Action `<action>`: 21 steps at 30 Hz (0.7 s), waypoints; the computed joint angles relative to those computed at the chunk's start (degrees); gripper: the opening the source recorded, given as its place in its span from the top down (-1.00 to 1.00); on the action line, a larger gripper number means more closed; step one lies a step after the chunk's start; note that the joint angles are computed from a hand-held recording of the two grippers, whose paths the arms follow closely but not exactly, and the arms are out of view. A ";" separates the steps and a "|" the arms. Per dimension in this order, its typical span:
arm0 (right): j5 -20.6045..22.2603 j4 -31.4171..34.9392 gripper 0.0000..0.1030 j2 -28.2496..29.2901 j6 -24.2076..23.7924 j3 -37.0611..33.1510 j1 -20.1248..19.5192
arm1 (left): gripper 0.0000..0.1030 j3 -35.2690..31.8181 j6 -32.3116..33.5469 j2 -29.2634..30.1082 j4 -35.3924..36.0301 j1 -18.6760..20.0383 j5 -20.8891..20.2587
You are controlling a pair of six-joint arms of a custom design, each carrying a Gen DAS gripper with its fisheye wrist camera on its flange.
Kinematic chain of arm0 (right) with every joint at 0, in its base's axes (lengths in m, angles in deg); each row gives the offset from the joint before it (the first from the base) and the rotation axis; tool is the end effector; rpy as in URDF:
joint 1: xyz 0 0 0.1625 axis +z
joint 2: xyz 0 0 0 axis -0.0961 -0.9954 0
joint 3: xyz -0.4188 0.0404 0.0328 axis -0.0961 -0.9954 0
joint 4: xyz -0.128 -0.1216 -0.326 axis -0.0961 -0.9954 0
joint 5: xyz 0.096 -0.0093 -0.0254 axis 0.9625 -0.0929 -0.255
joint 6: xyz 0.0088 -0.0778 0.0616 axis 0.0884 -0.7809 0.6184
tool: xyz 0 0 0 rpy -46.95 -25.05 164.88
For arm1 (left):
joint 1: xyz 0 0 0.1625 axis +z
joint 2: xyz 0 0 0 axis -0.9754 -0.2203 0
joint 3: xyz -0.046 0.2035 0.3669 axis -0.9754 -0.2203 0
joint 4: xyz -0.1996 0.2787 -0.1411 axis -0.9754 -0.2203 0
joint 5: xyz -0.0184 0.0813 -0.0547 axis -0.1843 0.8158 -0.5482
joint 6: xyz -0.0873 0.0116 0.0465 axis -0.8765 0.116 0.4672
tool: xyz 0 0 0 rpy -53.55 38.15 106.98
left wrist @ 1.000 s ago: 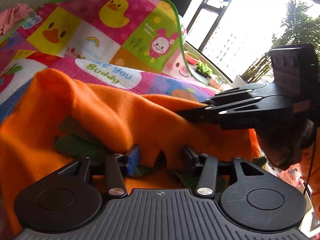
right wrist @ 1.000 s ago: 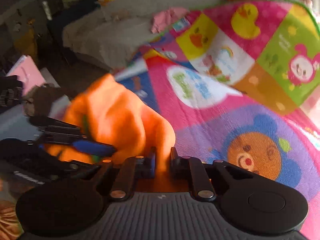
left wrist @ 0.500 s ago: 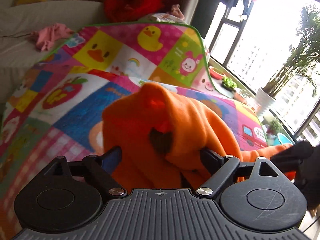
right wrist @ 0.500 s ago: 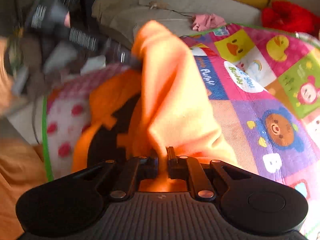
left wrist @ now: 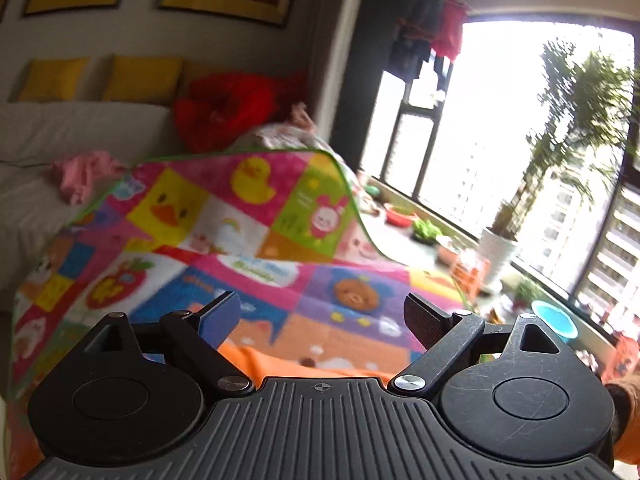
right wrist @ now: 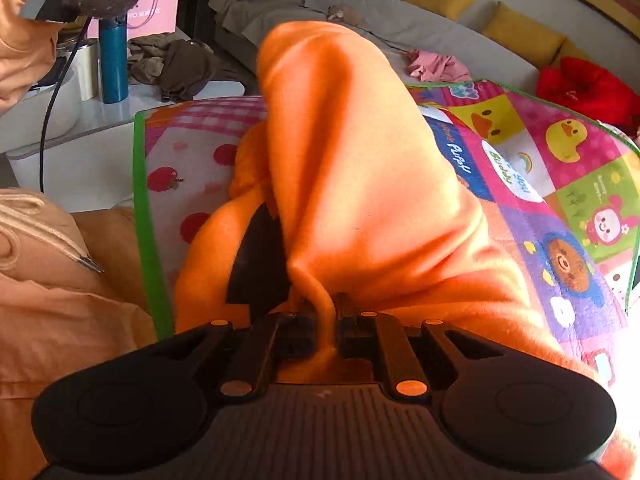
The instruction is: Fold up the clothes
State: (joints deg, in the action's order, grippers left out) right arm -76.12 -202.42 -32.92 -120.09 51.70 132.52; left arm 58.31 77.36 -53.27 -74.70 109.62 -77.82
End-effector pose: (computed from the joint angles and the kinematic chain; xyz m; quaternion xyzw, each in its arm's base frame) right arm 0.3504 -0.3155 0.0192 0.5960 -0.7561 0.1426 0.2298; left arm -0.1050 -0.3094 0.3845 0.2658 0.8415 -0.4415 0.1622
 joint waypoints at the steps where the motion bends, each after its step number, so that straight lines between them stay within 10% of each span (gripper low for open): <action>1: 0.02 -0.43 0.79 -0.18 0.87 0.32 -0.06 | -0.70 0.37 -1.12 0.97 1.76 1.30 -0.46; 7: 4.43 -2.94 0.65 -8.60 7.73 6.49 -0.92 | -0.41 3.48 -4.93 3.47 7.46 8.44 -3.70; 11: 4.25 -15.05 -0.48 -12.49 13.30 9.27 -0.48 | -0.49 5.33 -4.97 2.35 7.74 10.88 -4.98; 17: -3.65 -11.50 -0.60 -11.30 29.47 10.80 -4.09 | -0.55 6.41 -4.59 0.71 8.14 10.11 -4.46; 21: -0.44 -17.48 -0.56 -4.59 27.64 11.16 -7.13 | -0.62 7.30 -1.64 3.79 1.99 11.72 -5.03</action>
State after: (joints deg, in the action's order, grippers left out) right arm -76.56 -219.91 -37.51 -92.45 62.86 125.39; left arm 65.62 75.72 -49.48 -72.71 121.34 -82.85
